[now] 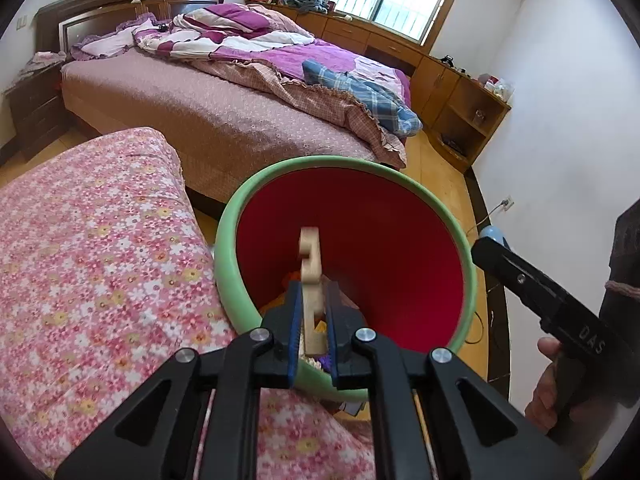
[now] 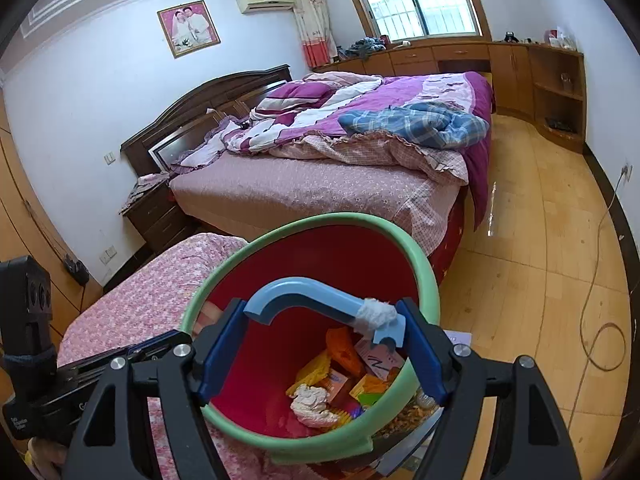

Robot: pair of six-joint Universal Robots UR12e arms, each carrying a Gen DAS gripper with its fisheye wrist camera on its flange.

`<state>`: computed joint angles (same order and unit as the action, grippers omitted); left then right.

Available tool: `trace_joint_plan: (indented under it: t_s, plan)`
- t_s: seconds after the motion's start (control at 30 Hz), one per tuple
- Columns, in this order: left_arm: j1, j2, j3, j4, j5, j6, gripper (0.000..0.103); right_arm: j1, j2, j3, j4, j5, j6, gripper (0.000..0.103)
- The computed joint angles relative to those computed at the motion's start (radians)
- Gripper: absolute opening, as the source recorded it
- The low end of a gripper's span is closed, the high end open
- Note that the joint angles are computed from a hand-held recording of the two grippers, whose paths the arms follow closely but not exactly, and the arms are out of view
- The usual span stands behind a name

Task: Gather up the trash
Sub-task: 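Open both tools to drop the stick and blue toy into the bucket, then move both open tools back over the peanut shells on the bed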

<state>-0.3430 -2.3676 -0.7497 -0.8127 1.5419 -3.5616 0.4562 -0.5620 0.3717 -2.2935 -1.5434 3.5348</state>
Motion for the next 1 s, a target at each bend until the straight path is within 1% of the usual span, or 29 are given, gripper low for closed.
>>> trace_joint_plan:
  t_s: [0.07, 0.1, 0.17, 0.2, 0.23, 0.27, 0.37, 0.43, 0.5, 0.6, 0.7, 0.9, 0.93, 1.0]
  plan:
    - [0.002, -0.005, 0.004, 0.0, -0.002, 0.004, 0.01, -0.001, 0.013, -0.02, 0.007, 0.007, -0.005, 0.077]
    - [0.002, -0.005, 0.002, 0.006, 0.005, 0.004, 0.013, -0.001, 0.023, -0.036, 0.017, 0.013, -0.01, 0.077]
    - [0.001, -0.006, 0.0, 0.014, 0.026, -0.001, 0.021, -0.002, 0.041, -0.067, 0.042, 0.021, -0.013, 0.078]
    - [0.001, -0.004, -0.004, 0.019, 0.035, -0.004, 0.027, -0.002, 0.05, -0.083, 0.056, 0.031, -0.014, 0.078]
    - [0.0, -0.002, -0.009, 0.022, 0.043, -0.009, 0.031, -0.002, 0.053, -0.088, 0.063, 0.035, -0.014, 0.078]
    - [0.001, 0.0, -0.011, 0.021, 0.048, -0.013, 0.031, -0.002, 0.059, -0.098, 0.07, 0.036, -0.014, 0.078]
    - [0.001, 0.006, -0.018, 0.02, 0.061, -0.021, 0.036, 0.001, 0.054, -0.08, 0.052, 0.038, -0.014, 0.086]
    - [-0.002, 0.008, -0.019, 0.015, 0.074, -0.018, 0.04, 0.001, 0.046, -0.061, 0.034, 0.034, 0.0, 0.087]
    - [-0.004, 0.011, -0.021, 0.014, 0.081, -0.008, 0.041, 0.0, 0.027, -0.022, 0.001, 0.041, 0.02, 0.087]
    - [-0.009, 0.017, -0.028, 0.015, 0.096, -0.002, 0.041, 0.001, 0.006, 0.016, -0.022, 0.037, 0.03, 0.087]
    - [-0.011, 0.028, -0.042, 0.015, 0.095, -0.006, 0.041, 0.005, -0.019, 0.057, -0.037, 0.026, 0.025, 0.087]
    - [-0.017, 0.073, -0.105, 0.023, 0.127, -0.026, 0.041, 0.017, -0.079, 0.158, -0.089, 0.017, 0.032, 0.088]
    - [-0.018, 0.083, -0.119, 0.025, 0.135, -0.029, 0.041, 0.02, -0.088, 0.173, -0.098, 0.015, 0.037, 0.089]
    - [-0.018, 0.103, -0.145, 0.033, 0.144, -0.036, 0.041, 0.028, -0.103, 0.194, -0.109, 0.008, 0.043, 0.096]
